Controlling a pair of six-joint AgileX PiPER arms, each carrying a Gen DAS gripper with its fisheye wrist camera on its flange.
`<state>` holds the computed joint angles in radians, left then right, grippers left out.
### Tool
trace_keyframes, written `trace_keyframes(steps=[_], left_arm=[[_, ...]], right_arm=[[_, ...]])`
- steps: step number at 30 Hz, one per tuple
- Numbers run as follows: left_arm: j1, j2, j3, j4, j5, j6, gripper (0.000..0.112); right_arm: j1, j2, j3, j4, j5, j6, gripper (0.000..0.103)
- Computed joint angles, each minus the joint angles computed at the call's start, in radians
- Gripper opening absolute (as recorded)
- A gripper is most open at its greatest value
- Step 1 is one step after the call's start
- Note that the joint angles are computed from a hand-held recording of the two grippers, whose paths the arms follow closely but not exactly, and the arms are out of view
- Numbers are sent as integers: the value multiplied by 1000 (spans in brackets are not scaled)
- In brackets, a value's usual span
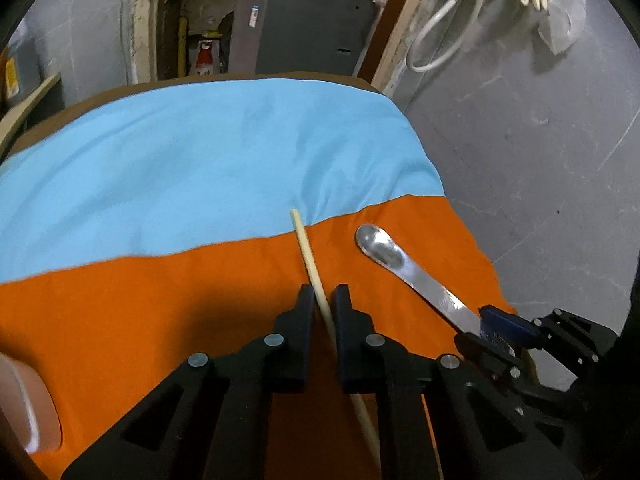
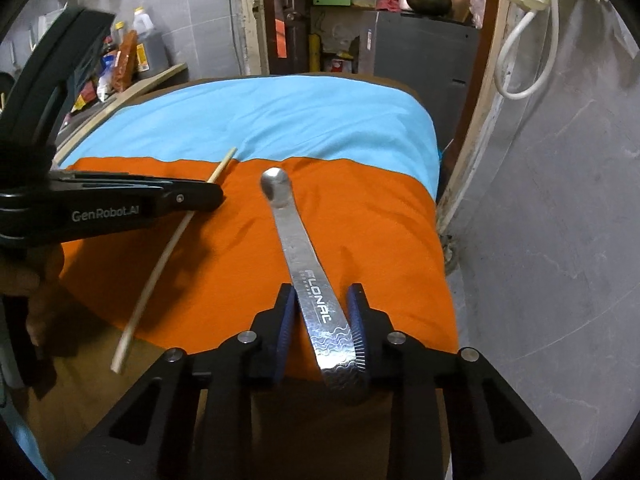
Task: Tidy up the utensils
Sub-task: 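Grasp the silver knife with the right tool while the left tool grasps the chopstick, then lift the knife in the right tool and chopstick in the left tool toward the caddy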
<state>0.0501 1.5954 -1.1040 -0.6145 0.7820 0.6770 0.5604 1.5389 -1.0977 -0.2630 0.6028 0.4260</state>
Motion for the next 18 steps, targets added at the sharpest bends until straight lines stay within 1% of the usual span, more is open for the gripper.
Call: trace_keyframes(steps=[2,6,9,13,15,16,18], left_arm=[[17,-20,19,13,-5,2,2],[28,-55,49,51,-10,-14,2],[49,-48,34,58,42,-2,2],[25,-10,-37,125,108,-40,3],[10,-6,-48,146,112,-53,3],[5,-8,-45,149,104,-53,3],[9,-21,-29,144,93,-39,3]], right_arm=[[-4,23,-28,12,10,-26,26],[-26,104,-134,82,40,-142,29],[-51,173,-231,174,83,-262,36],[-85,239,-343,282,176,-390,37],[-93,258,-383,303,220,-439,36],[-97,263,-395,313,237,-460,34],[-112,266,-409,348,256,-500,25]])
